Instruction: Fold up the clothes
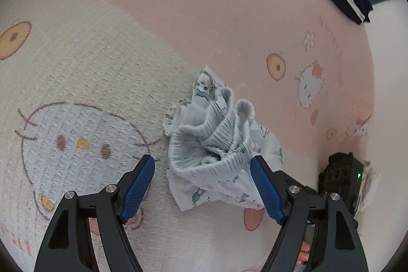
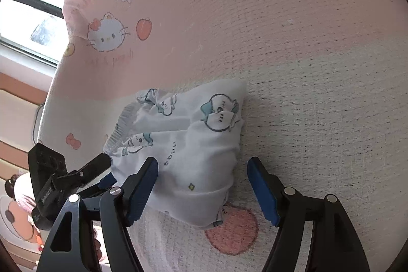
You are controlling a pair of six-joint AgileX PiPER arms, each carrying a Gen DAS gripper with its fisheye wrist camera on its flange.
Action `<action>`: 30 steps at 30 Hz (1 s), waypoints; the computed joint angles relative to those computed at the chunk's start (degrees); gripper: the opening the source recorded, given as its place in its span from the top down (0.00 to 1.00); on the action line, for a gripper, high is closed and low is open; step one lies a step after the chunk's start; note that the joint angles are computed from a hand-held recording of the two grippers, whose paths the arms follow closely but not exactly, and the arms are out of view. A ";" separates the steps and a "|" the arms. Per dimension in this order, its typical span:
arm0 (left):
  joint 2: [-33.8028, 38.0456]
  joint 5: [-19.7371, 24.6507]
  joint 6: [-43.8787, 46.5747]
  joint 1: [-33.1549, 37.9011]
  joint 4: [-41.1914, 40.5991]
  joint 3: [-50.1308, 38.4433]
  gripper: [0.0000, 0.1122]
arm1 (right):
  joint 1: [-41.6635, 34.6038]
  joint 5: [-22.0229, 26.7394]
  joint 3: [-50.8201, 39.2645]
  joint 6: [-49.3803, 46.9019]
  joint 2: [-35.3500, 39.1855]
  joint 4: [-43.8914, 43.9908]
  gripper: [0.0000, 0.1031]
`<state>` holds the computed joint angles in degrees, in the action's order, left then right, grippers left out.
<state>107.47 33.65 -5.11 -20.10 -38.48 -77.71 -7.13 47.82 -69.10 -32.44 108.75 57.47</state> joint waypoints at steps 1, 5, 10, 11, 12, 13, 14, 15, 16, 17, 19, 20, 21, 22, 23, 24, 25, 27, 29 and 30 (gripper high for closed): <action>-0.25 0.06 -1.45 -0.06 1.83 -0.07 0.32 | 0.08 0.53 -0.33 0.21 0.23 0.06 0.30; 0.29 2.08 3.49 1.40 -2.73 0.26 0.32 | 0.18 0.84 0.49 0.53 0.01 1.23 0.30; 2.47 0.48 12.77 1.56 -15.67 2.30 0.32 | 1.71 -0.84 -0.68 1.52 0.31 -0.66 0.30; 2.78 -0.51 14.14 1.25 -17.53 2.70 0.32 | 2.01 -1.14 -1.26 1.62 0.60 -0.98 0.30; 3.35 -0.73 14.29 0.97 -17.82 2.16 0.32 | 2.30 -1.44 -1.83 1.69 0.90 -1.28 0.30; 3.97 -0.31 13.44 0.81 -16.85 1.01 0.32 | 2.63 -1.50 -2.54 1.77 1.23 -1.99 0.30; 4.46 0.20 13.28 0.92 -16.49 0.06 0.32 | 2.95 -1.53 -3.27 1.86 1.57 -2.74 0.30; 5.07 0.97 13.41 1.20 -16.26 -1.12 0.32 | 3.28 -1.55 -4.01 1.95 1.91 -3.49 0.30; 5.08 1.73 13.80 1.73 -16.20 -1.45 0.32 | 3.65 -1.84 -4.51 2.15 2.11 -4.16 0.30; 4.66 1.80 14.58 2.16 -16.91 -0.86 0.32 | 3.91 -2.13 -4.71 2.02 2.21 -4.49 0.30; 5.34 0.98 16.01 1.95 -19.65 -0.85 0.32 | 3.98 -2.97 -4.16 1.33 2.07 -3.81 0.30; 5.05 0.31 17.28 1.86 -21.13 0.11 0.32 | 3.79 -3.29 -3.52 0.57 1.88 -2.79 0.30; 4.59 -0.87 18.27 1.44 -22.22 1.17 0.32 | 3.32 -3.94 -2.03 -1.51 1.48 -0.32 0.30; 4.14 -2.05 19.32 1.01 -23.38 2.21 0.32 | 3.09 -4.50 -0.94 -3.06 1.22 1.46 0.30; 3.71 -3.22 20.43 0.57 -24.61 3.23 0.34 | 3.12 -5.16 -0.22 -4.07 1.00 2.46 0.30; 3.26 -4.41 20.45 0.06 -24.65 3.95 0.35 | 3.17 -5.82 0.48 -5.09 0.78 3.45 0.30; 2.80 -5.63 19.24 -0.52 -23.33 4.39 0.37 | 3.60 -6.36 0.35 -4.72 0.66 2.56 0.30; 2.36 -7.61 15.27 -1.71 -18.91 4.42 0.43 | 4.46 -7.54 -0.02 -3.76 0.47 0.62 0.30; 2.78 -8.52 10.65 -2.86 -13.15 3.01 0.49 | 5.31 -9.44 0.11 -3.41 0.28 -0.17 0.36; 2.70 -8.78 8.56 -3.38 -10.06 2.61 0.50 | 5.90 -11.01 0.57 -3.12 -0.07 -1.01 0.46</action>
